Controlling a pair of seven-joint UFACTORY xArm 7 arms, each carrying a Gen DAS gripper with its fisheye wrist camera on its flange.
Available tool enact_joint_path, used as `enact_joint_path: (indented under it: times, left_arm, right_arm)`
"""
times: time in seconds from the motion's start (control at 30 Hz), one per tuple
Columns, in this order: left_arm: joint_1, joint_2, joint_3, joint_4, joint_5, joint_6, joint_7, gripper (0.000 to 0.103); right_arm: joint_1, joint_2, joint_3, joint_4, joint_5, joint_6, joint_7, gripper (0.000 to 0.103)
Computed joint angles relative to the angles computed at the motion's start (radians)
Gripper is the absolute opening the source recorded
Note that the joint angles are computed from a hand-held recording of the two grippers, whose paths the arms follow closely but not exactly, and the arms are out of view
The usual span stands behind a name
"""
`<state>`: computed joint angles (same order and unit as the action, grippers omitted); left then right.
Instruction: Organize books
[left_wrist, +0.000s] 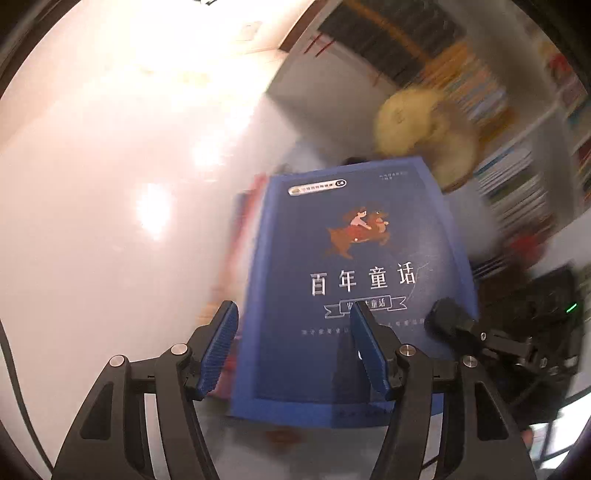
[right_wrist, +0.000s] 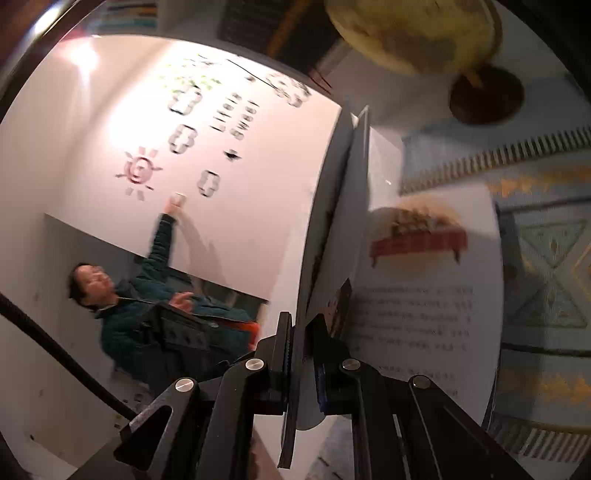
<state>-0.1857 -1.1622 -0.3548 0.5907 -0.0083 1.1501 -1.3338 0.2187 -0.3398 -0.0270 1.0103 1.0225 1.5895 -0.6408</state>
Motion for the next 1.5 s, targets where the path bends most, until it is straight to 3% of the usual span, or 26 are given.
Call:
enact_joint_path:
  times: [0.1,0.27,0.37,0.43,0.47,0.57,0.77,1.5]
  left_arm:
    - [-0.004,0.113,-0.013,0.073,0.044,0.104,0.086,0.060]
    - [0.015,0.262,-0.041,0.176,0.080,0.194,0.109,0.060]
    - [0.017,0.328,-0.057,0.239,0.100,0.281,0.094,0.060]
    - [-0.005,0.325,-0.056,0.245,0.096,0.312,0.078,0.062]
    - [-0.011,0.332,-0.055,0.256,0.091,0.323,0.068,0.062]
    - [-0.026,0.344,-0.041,0.270,0.085,0.335,0.056,0.062]
    - [-0.043,0.340,-0.028,0.255,0.073,0.356,0.028,0.062]
    - [-0.076,0.328,-0.007,0.226,0.028,0.315,0.028,0.062]
  right_arm:
    - [0.008,-0.039,0.077,-0.025,-0.173,-0.137,0.018,0.014]
    - [0.029,-0.094,0.173,-0.030,-0.449,-0.339,0.140,0.021]
    - [0.057,-0.093,0.169,-0.002,-0.526,-0.374,0.148,0.048]
    - [0.073,-0.115,0.191,-0.002,-0.617,-0.456,0.131,0.075]
    - [0.080,-0.126,0.208,-0.006,-0.676,-0.500,0.118,0.076]
    - [0.118,-0.122,0.196,-0.004,-0.758,-0.509,0.065,0.076]
    - [0.142,-0.101,0.168,0.002,-0.793,-0.442,0.052,0.076]
    - [0.138,-0.137,0.143,-0.007,-0.744,-0.341,0.085,0.076]
